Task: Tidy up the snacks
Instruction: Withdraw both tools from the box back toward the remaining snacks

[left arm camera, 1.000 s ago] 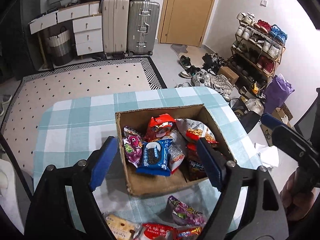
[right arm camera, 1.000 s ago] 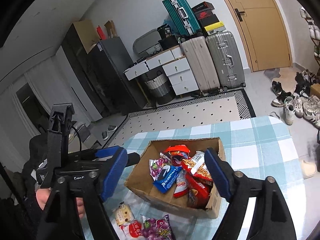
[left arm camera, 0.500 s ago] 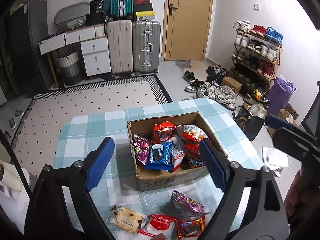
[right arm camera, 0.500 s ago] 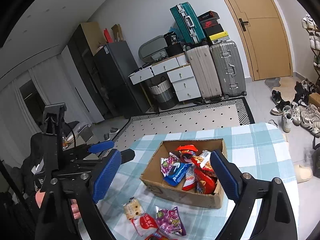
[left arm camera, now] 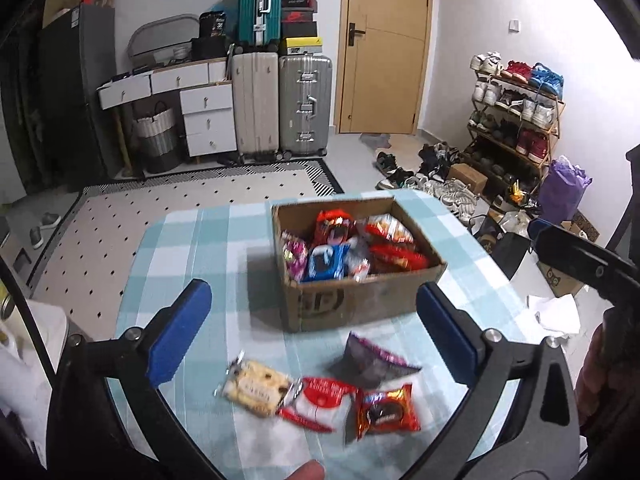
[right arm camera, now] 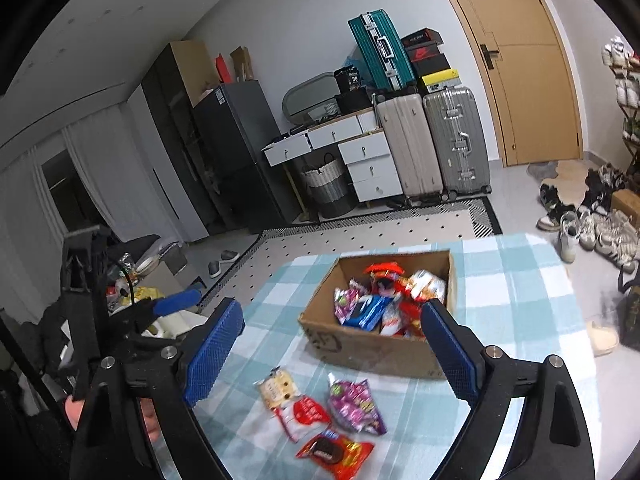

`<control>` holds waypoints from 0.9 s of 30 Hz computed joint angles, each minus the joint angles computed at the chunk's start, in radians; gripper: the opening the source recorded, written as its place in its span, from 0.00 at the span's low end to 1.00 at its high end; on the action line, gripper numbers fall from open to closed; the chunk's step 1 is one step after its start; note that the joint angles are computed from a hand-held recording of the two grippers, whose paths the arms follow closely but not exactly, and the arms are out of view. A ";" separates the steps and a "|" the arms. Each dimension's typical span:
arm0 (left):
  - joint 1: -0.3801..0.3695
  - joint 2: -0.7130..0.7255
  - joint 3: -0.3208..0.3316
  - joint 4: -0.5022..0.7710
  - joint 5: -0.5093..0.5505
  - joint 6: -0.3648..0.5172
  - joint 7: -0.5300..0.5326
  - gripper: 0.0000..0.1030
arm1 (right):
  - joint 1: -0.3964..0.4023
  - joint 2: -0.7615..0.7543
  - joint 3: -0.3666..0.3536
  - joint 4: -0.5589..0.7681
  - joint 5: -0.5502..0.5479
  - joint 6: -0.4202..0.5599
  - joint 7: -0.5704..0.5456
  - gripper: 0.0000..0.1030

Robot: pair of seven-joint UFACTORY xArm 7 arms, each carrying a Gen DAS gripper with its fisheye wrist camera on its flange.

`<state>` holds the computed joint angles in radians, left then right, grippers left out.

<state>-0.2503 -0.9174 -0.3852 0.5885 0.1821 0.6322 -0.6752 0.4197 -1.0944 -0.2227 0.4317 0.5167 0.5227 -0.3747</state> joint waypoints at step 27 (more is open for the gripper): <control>-0.130 -0.106 0.007 -0.316 -0.074 -0.085 -0.184 0.99 | 0.017 -0.206 0.046 -0.321 -0.057 -0.020 0.041 0.90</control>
<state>-0.3802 -1.0231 -0.3782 0.2725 0.1079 0.5470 -0.8593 0.4370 -1.2999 -0.1768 0.1104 0.4594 0.5026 -0.3332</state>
